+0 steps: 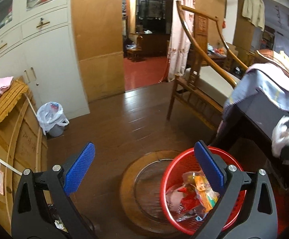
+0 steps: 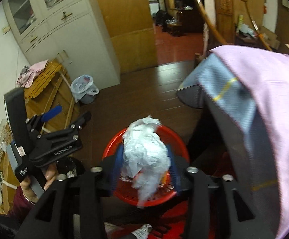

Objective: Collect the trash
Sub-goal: 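Drop the snack bag and tissue into the wastebasket, opening both tools, then move both tools back over the red cup and yellow rope ball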

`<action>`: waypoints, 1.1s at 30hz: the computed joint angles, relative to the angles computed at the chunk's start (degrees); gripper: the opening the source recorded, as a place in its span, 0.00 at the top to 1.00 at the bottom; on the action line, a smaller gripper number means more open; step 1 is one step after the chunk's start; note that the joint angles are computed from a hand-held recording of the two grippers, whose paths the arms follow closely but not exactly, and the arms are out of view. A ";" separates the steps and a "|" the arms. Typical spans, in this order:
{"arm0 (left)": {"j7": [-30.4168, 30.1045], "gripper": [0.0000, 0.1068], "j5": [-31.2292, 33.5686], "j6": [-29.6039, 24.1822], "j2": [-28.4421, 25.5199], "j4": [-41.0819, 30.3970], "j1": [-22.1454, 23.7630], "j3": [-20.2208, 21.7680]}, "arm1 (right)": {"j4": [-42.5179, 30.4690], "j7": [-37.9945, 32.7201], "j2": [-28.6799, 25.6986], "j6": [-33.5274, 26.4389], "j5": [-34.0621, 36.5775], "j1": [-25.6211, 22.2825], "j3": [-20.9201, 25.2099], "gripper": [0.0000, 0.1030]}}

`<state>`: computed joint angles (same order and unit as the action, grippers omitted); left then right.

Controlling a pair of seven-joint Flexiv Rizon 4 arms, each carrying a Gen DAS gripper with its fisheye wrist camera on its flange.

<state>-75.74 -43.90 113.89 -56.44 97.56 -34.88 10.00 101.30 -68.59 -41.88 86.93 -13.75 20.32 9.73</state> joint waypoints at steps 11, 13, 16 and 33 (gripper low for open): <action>-0.57 0.10 1.70 -0.44 1.29 0.88 0.68 -0.80 | 0.87 0.68 0.67 1.83 1.67 -0.79 0.19 0.40; -0.47 0.10 1.93 -0.56 1.36 0.59 0.06 -0.45 | 2.17 1.29 1.58 2.97 1.68 -0.23 -0.80 0.40; -0.32 0.10 2.77 -0.05 1.93 0.69 -0.47 -0.58 | 4.00 2.29 2.76 4.76 1.64 0.43 -2.18 0.40; 11.17 0.10 1.39 7.38 7.22 0.34 -8.67 -3.61 | 27.22 -0.92 19.34 24.85 16.53 18.13 -26.34 0.30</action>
